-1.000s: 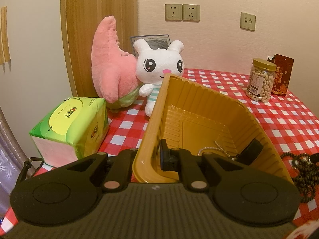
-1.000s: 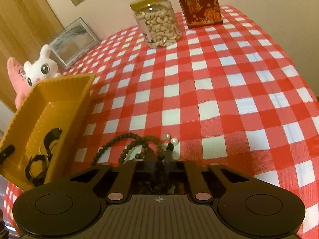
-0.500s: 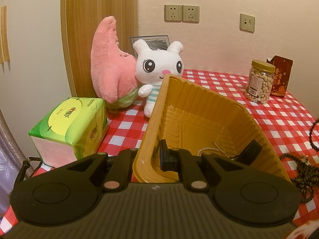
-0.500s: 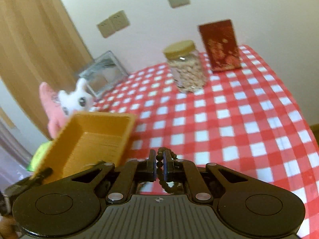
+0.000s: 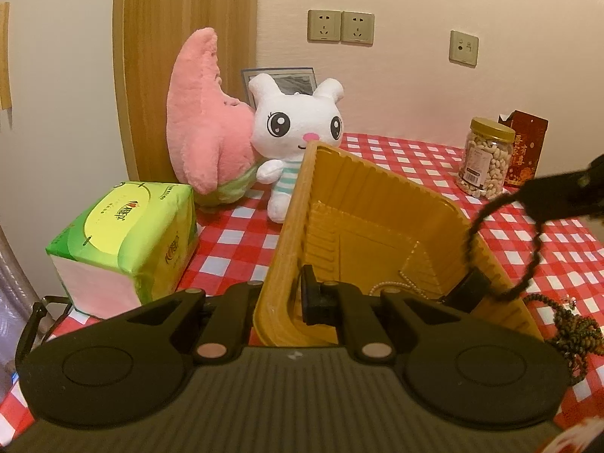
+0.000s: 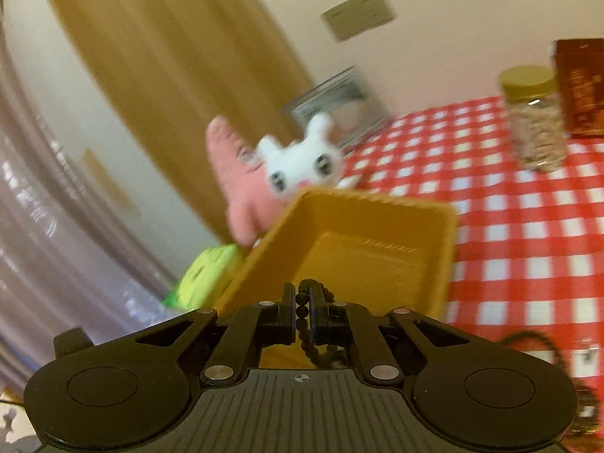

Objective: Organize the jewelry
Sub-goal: 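Lift the bead strand into the tray and open the right gripper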

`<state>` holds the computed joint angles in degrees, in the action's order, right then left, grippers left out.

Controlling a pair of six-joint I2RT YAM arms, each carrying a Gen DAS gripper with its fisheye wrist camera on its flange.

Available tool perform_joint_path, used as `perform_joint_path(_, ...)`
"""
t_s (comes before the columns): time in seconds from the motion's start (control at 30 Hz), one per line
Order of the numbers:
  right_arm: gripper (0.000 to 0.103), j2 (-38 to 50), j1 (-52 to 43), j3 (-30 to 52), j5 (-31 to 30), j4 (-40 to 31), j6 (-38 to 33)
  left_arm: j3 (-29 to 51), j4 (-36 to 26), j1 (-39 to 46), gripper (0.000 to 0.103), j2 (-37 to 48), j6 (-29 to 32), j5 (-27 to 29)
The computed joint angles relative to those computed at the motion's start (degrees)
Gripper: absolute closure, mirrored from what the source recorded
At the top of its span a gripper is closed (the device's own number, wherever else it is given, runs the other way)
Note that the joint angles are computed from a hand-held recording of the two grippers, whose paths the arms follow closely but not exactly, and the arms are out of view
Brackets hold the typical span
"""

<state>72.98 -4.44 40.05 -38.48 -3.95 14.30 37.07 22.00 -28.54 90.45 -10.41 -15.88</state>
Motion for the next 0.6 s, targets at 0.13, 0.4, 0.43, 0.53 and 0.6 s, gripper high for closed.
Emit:
perform_joint_path(0.13, 0.096, 2.83, 3.26, 0.83, 0.21, 1.35, 0.67, 0.04, 0.61, 0.43, 0.096, 0.34, 0.22, 0.96)
perform_joint_path(0.4, 0.051, 0.50, 2.27, -0.37, 3.41, 0.99, 1.94, 0.13, 0.98, 1.46, 0.096, 0.68, 0.90, 3.02)
perform_joint_path(0.43, 0.051, -0.02, 1.61, -0.26, 3.71, -0.21, 1.58, 0.17, 0.99, 1.54, 0.096, 0.73, 0.99, 3.18)
perform_joint_path(0.53, 0.051, -2.69, -1.86, -1.29, 4.10, -3.91, -0.89, 0.16, 1.08, 1.78, 0.096, 0.73, 1.26, 3.71)
perform_joint_path(0.6, 0.051, -4.73, -4.85, -2.18, 4.62, -7.17, -3.29, 0.13, 1.11, 1.84, 0.097, 0.71, 1.29, 3.79)
